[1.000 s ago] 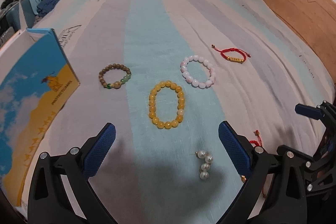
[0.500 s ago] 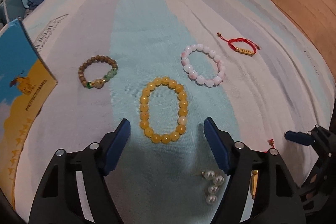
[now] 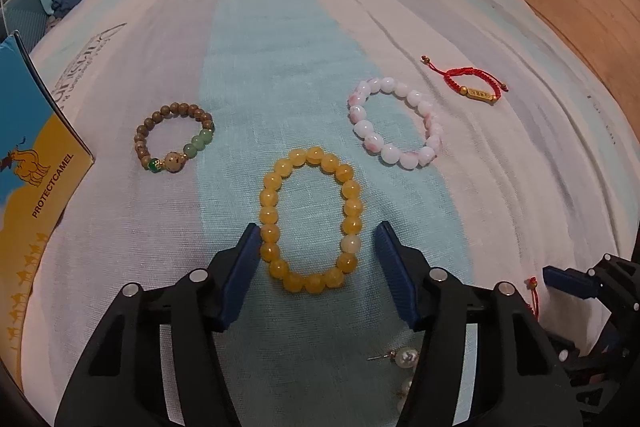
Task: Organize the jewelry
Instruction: 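Reach the left tool to the yellow bracelet while the right tool reaches the red cord bracelet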
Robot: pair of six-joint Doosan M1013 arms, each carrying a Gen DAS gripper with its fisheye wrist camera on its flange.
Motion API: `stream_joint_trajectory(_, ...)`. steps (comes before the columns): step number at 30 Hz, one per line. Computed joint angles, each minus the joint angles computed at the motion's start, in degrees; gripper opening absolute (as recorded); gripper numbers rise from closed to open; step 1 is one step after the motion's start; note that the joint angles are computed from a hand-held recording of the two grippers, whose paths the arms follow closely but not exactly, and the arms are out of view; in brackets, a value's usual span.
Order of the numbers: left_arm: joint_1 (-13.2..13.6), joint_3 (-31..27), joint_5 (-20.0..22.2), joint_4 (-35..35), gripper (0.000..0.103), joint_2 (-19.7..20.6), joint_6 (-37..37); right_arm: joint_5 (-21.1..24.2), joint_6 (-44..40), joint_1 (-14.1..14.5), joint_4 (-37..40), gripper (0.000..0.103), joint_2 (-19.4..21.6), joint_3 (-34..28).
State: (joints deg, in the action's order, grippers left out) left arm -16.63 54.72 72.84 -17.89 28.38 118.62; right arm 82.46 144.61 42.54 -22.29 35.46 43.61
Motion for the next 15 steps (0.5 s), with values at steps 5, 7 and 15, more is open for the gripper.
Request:
stream_joint_trajectory(5,0.14,0.04,-0.11,-0.18,0.046,0.03,-0.66,0.45,-0.93,-0.07,0.56,0.021,0.04,-0.63)
stream_joint_trajectory(7,0.23,-0.04,-0.02,-0.26,0.044,0.08,-0.72,0.78,-1.58,0.02,0.72,0.018,0.15,-1.03)
stream_joint_trajectory(15,0.43,-0.48,0.66,-0.29,0.034,0.26,-0.7,1.44,-1.48,0.13,1.3,0.018,0.42,-1.32)
